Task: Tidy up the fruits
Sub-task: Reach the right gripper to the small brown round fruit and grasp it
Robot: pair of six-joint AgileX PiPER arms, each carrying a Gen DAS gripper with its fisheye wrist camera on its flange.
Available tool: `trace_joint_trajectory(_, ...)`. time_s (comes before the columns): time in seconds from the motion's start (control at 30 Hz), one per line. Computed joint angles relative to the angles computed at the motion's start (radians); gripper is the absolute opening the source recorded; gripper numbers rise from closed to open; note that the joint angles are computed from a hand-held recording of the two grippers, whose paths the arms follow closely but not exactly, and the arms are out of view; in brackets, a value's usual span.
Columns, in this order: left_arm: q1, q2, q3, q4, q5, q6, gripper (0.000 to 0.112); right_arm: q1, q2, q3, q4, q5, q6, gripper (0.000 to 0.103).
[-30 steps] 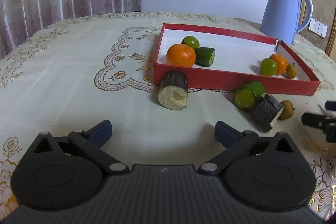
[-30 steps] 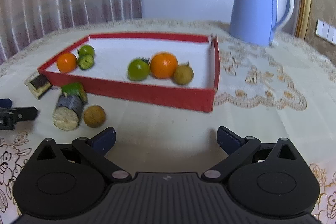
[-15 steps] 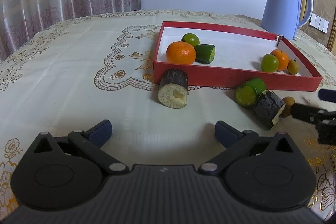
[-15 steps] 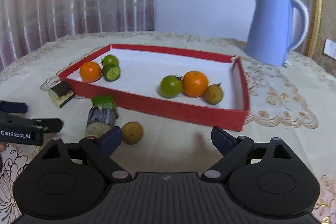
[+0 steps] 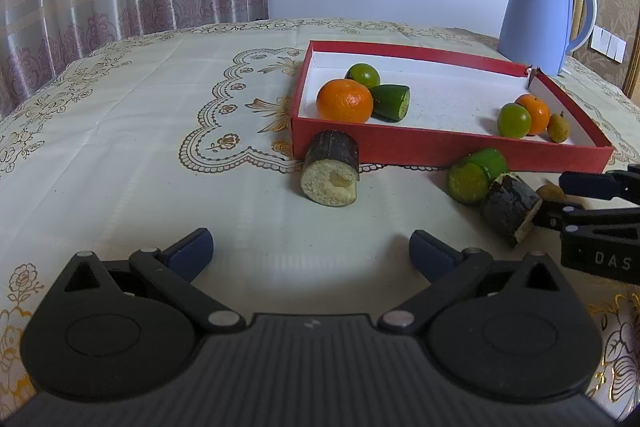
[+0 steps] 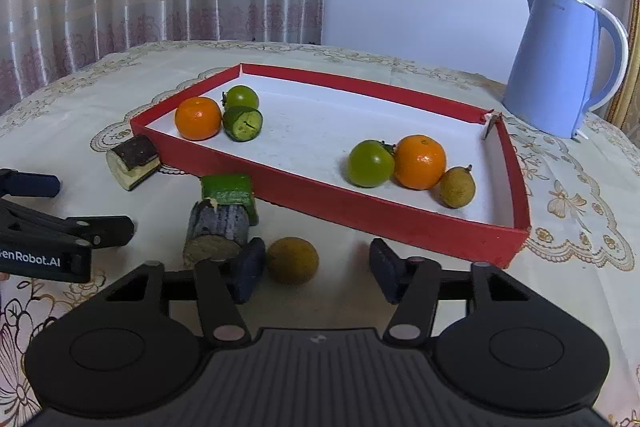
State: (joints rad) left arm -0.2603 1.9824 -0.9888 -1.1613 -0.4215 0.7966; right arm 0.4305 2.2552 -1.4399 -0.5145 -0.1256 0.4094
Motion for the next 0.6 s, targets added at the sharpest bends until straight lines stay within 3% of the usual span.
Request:
trace_joint_trajectory(0.1,0.0,0.0,0.0,0.0,0.0,0.0,0.103,-0.006,-0.002,0.009,-0.121,-0.023,0.126,0.044)
trace_joint_trajectory(0.23,0.0,0.0,0.0,0.0,0.0,0.0,0.103,0.002,-0.008,0.028,0.002,-0.035,0.011,0.036)
trace_joint_trajectory(0.33,0.0,-0.001,0.001,0.001,0.0,-0.001,0.103,-0.001,-0.009,0.028,-0.016,-0.036,0.044,0.035)
trace_joint_trajectory(0.47,0.0,0.0,0.0,0.0,0.0,-0.001,0.103,0.0,-0.009,0.032,0.131,-0.035,-0.077,0.031)
trace_joint_trajectory(0.6,0.0,-0.001,0.001,0.0,0.0,0.0,0.103,-0.004,-0.017,0.05,0.182,-0.049,-0.108,0.03)
